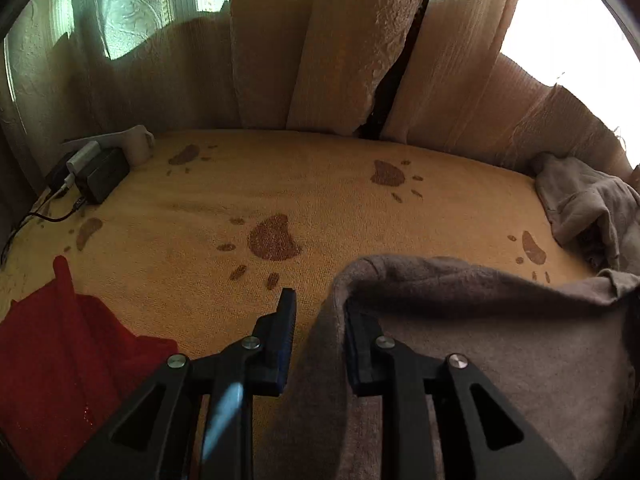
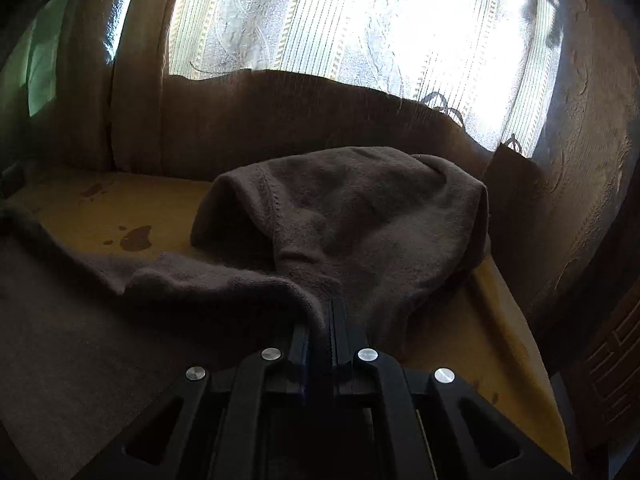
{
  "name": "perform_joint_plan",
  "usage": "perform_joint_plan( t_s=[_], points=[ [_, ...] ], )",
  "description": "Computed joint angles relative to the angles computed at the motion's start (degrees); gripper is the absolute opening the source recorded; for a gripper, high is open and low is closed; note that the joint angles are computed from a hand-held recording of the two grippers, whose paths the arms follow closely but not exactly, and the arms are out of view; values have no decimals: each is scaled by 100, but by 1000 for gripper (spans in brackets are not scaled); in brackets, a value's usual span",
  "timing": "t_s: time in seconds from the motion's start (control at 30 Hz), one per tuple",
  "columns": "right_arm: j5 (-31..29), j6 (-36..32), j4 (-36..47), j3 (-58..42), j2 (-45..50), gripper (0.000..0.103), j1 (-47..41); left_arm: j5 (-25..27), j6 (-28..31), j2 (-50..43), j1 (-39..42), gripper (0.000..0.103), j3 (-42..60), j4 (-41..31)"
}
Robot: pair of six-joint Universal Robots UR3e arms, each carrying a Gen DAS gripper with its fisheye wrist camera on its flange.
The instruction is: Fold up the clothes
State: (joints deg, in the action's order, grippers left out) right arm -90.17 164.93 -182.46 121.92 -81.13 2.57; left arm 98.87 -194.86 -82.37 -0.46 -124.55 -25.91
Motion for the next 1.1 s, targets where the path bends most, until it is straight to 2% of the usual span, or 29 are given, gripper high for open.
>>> perform_joint_plan(
  t_s=[0.03,0.07,0.1,0.13,0.17,0.2,0.4,0.47,0.57,0.6,0.77,0.8,0.87,0.93,1.0,1.1],
  points=[
    [282,-48,205,11,-111,9,-150,-61,11,-117,54,39,39,1],
    [546,-98,402,16,-211,16,-295,-178,24,-161,158,45,53,1],
    [704,-109,514,13,-259,22,-404,-319,40,-111,282,47,21,1],
    [737,-94,629,-31,-288,45,-467,-456,57,-29,403,51,-28,-3],
    [690,-52,657,-64,-322,76,-503,-554,88,48,494,56,-47,-37],
    [663,41,557,-64,-371,84,-545,-630,126,121,566,58,-48,-89],
    [1055,297,423,230,-1029,85,-662,-821,323,398,600,66,136,-434],
    [798,117,564,40,-1005,85,-251,-589,306,220,364,73,368,-461],
    [301,-125,848,-481,-707,85,333,-118,297,-202,27,74,878,-654],
    [455,-90,950,-439,-799,85,271,-98,307,-203,20,74,941,-743],
    [1330,29,1433,-194,-1270,85,-82,-749,488,638,619,78,306,-861],
    [1880,-100,1766,-104,-1457,85,-237,-959,495,870,819,78,113,-917],
    [3078,-650,2996,-183,-1643,85,-458,-1560,533,1430,1310,78,-259,-1153],
    [3717,-1156,4207,-504,-1463,85,-416,-2093,638,1994,1717,79,-525,-1497],
    [3653,-1221,4730,-948,-973,85,-182,-2447,831,2490,1928,79,-660,-1903],
    [2485,-639,4247,-1473,-312,85,242,-2578,1190,3143,1990,79,-691,-2504]
  ],
)
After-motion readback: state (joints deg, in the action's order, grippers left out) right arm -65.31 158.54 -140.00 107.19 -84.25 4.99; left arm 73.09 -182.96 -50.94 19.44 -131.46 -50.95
